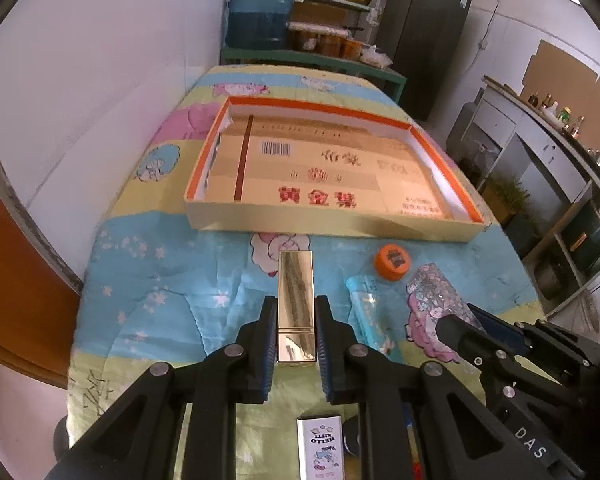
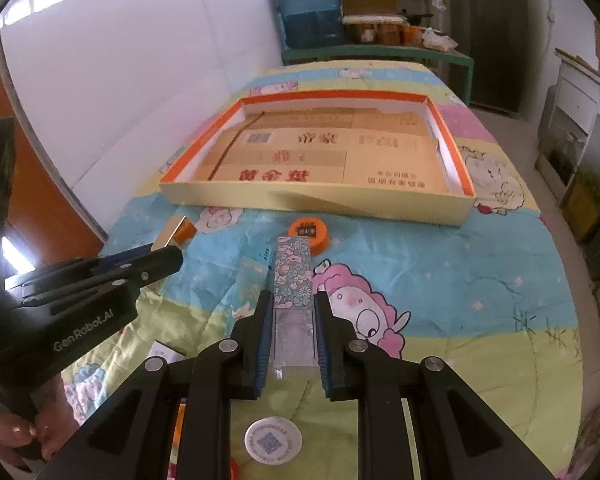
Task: Organize rigid objects
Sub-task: 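Carry the gold tube and glitter tube into the GOLDENLEAF box with both tools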
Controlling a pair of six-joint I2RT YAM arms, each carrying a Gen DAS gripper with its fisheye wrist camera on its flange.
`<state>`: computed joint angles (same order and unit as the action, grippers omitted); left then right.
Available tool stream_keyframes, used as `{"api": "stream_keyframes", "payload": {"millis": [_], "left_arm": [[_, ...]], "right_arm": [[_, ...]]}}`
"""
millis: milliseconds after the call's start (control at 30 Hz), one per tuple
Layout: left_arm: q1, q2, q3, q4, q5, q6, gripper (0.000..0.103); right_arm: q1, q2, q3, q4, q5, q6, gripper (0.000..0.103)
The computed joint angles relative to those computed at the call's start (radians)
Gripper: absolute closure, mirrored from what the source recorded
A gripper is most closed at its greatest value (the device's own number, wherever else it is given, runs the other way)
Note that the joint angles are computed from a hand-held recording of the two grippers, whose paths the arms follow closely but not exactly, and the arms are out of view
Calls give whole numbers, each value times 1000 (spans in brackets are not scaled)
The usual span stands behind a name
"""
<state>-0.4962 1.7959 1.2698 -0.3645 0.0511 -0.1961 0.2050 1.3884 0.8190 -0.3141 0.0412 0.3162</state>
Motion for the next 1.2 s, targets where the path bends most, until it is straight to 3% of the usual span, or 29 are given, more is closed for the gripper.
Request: {"api": "stream_keyframes", "payload": {"millis": [567, 1200], "left_arm": [[-13, 4, 147, -64, -28, 8, 85], [4, 256, 557, -199, -60, 52, 85]], "right_arm": [[-48, -51, 87, -50, 21, -48, 83], [-142, 116, 285, -15, -17, -126, 83]]}}
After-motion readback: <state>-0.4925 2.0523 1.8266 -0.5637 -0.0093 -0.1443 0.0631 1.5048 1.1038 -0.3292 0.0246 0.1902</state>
